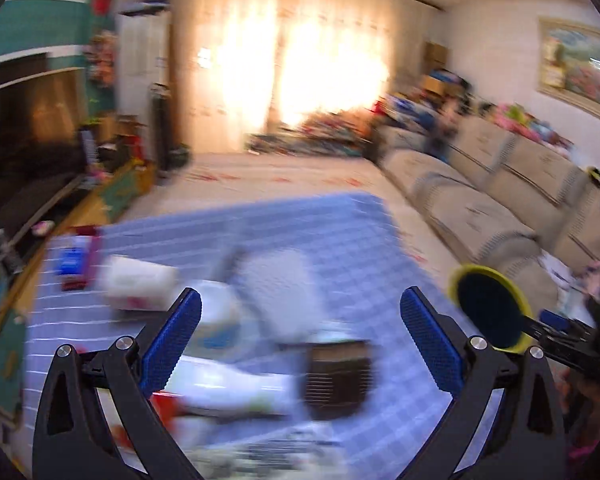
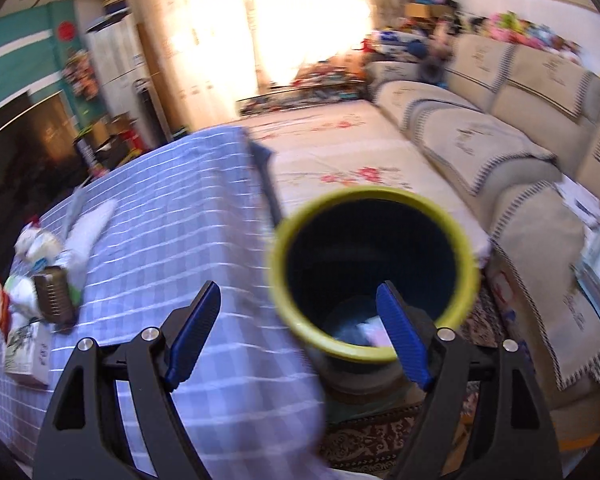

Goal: Collect trash
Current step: 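Grasp the brown square container with the right gripper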

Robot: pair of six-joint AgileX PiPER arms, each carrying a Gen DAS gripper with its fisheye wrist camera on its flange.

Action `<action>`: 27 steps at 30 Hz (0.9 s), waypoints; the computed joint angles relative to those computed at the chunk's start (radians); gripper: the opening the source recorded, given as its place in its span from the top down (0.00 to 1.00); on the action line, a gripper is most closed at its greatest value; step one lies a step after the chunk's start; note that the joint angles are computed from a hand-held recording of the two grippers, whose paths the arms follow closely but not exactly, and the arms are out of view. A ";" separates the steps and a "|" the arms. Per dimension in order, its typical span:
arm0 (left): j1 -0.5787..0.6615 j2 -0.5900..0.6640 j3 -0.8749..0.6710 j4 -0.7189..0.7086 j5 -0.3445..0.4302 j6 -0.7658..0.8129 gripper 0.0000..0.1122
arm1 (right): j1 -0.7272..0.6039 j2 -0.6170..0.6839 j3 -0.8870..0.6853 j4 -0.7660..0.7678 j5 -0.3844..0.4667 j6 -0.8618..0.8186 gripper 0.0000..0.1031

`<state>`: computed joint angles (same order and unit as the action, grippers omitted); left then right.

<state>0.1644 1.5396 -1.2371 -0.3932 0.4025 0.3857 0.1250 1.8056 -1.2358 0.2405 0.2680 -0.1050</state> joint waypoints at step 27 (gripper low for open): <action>0.355 0.140 0.134 -0.883 -0.048 0.854 0.13 | 0.502 0.300 -0.424 -0.468 0.184 0.601 0.28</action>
